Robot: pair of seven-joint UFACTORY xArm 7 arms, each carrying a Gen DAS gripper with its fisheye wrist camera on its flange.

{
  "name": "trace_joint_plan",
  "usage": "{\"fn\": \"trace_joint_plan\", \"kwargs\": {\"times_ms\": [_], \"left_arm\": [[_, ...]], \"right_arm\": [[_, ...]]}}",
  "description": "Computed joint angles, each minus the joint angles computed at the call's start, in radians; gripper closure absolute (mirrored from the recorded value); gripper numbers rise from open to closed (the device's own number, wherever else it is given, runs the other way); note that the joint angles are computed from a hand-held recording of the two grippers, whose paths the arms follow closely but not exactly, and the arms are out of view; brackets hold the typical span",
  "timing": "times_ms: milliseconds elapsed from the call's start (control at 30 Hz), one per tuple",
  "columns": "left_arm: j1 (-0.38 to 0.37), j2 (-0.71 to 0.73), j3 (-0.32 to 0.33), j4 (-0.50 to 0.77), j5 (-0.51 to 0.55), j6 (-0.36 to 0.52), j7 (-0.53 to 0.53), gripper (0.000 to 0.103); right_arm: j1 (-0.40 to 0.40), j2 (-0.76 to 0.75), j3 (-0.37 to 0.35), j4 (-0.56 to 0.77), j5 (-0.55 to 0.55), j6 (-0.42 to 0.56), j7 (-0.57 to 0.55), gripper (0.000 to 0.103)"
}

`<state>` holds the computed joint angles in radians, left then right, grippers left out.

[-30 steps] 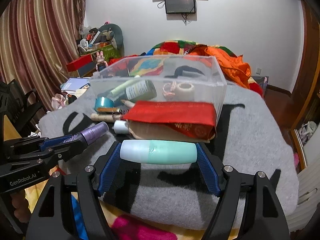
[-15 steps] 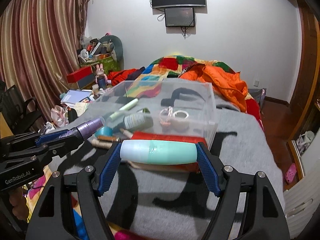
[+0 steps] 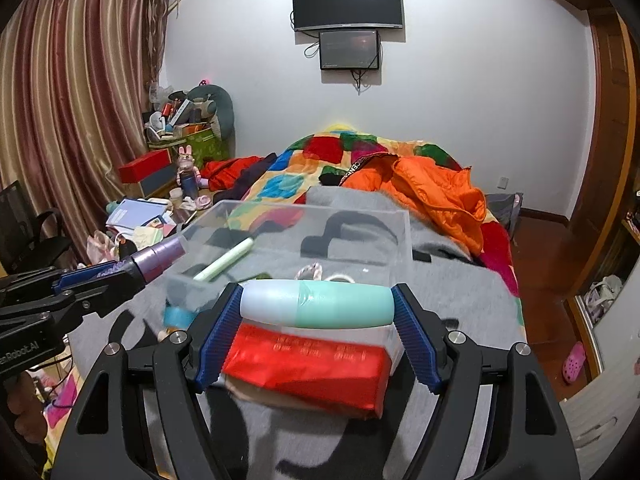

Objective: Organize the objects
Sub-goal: 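Lift both bottles and carry them over the clear box, then lower both bottles into the clear box and open both tools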

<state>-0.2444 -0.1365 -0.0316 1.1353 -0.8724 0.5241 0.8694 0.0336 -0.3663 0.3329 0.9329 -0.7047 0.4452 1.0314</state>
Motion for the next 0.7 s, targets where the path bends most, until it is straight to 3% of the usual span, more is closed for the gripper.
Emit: {"fn": "trace_joint_plan", "kwargs": {"times_ms": [267, 700], "left_arm": [[0.02, 0.1, -0.026, 0.106, 0.03, -0.004, -0.039, 0.078], [0.072, 0.281, -0.097, 0.26, 0.201, -0.002, -0.166, 0.078]], "right_arm": [[0.009, 0.085, -0.033, 0.065, 0.002, -0.001, -0.009, 0.032], [0.096, 0.224, -0.121, 0.147, 0.049, 0.03, -0.068, 0.032]]}}
